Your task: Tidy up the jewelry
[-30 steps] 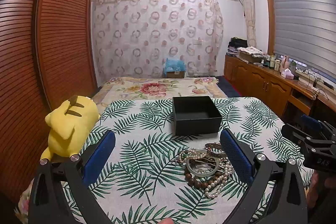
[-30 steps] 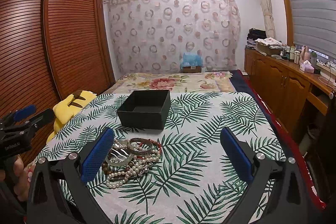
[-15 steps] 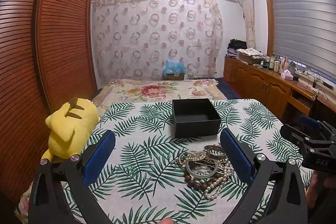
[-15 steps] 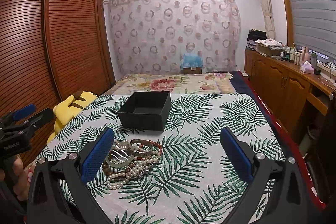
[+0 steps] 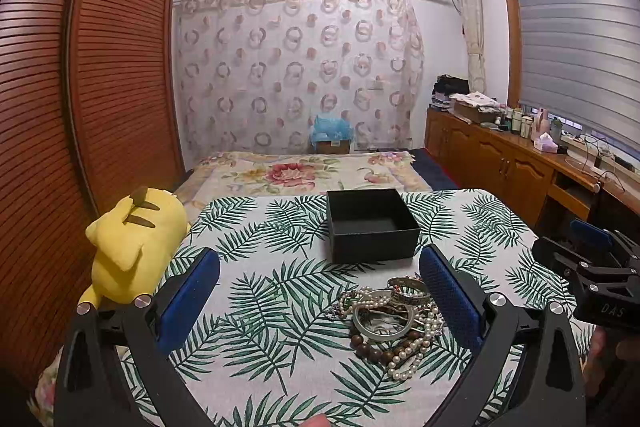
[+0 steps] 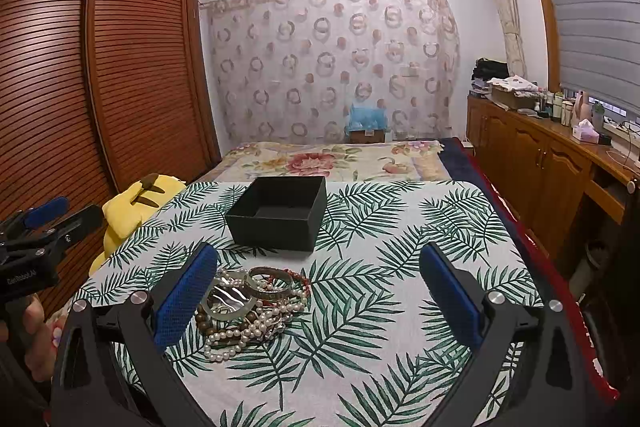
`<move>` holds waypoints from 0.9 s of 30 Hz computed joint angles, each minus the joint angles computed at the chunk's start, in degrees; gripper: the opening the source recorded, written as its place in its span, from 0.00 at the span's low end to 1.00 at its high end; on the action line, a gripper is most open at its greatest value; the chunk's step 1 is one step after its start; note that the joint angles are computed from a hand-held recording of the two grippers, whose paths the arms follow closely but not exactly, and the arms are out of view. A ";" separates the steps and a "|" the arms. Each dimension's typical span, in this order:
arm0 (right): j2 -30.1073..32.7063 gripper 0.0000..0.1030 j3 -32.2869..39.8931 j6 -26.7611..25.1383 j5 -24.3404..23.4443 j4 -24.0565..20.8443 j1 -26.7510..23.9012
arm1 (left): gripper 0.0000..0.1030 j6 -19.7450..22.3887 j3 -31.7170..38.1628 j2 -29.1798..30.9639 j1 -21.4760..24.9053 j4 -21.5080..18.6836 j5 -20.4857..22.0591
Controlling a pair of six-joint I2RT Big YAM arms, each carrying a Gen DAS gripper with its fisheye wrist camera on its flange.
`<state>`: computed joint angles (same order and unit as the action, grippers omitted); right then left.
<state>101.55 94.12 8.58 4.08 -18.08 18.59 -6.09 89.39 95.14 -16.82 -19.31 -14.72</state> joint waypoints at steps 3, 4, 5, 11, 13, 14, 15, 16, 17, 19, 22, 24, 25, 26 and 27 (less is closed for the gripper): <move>0.18 0.98 0.50 0.08 0.13 -0.33 0.15 | 0.94 0.00 0.02 -0.03 -0.01 -0.05 0.01; 0.07 0.98 0.17 0.02 0.07 -0.08 0.07 | 0.94 0.01 0.08 -0.10 0.00 -0.17 0.03; -0.01 0.98 -0.04 -0.01 0.02 0.09 0.02 | 0.94 0.03 0.11 -0.14 -0.01 -0.20 -0.03; -0.02 0.98 -0.11 -0.03 0.05 0.20 0.03 | 0.94 0.02 -0.04 -0.13 -0.02 0.00 0.00; -0.04 0.98 -0.11 -0.09 0.05 0.22 0.05 | 0.94 0.03 0.21 0.02 0.01 -0.09 -0.03; 0.04 0.98 0.11 -0.08 0.15 0.08 0.13 | 0.94 0.02 0.23 0.01 0.01 -0.12 0.05; -0.07 0.98 -0.22 -0.08 0.03 0.33 0.01 | 0.94 0.05 0.21 0.01 0.00 -0.10 0.02; -0.03 0.98 -0.10 -0.04 0.05 0.26 0.06 | 0.94 0.10 0.18 0.00 -0.01 -0.05 -0.03; -0.05 0.98 -0.17 -0.11 0.05 0.29 0.04 | 0.94 0.15 0.34 -0.06 0.01 -0.23 -0.02; -0.02 0.98 -0.07 -0.04 0.05 0.24 0.06 | 0.94 0.06 0.31 -0.07 0.03 -0.23 0.03; -0.03 0.98 -0.09 -0.07 0.12 0.27 0.09 | 0.94 0.06 0.12 -0.03 -0.02 0.01 -0.04; -0.10 0.98 -0.29 -0.08 0.02 0.43 0.02 | 0.94 0.09 0.58 -0.04 -0.04 -0.44 -0.07; -0.07 0.98 -0.21 -0.08 0.07 0.36 0.07 | 0.94 0.06 0.47 -0.01 -0.06 -0.33 -0.11; -0.09 0.98 -0.26 -0.09 0.08 0.42 0.05 | 0.94 0.06 0.41 -0.04 -0.06 -0.26 -0.11; -0.10 0.98 -0.29 -0.07 0.05 0.44 0.03 | 0.94 0.07 0.53 -0.06 -0.05 -0.40 -0.10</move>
<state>101.45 93.83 8.51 4.13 -17.64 18.62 -6.03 89.91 95.08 -16.87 -19.71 -14.81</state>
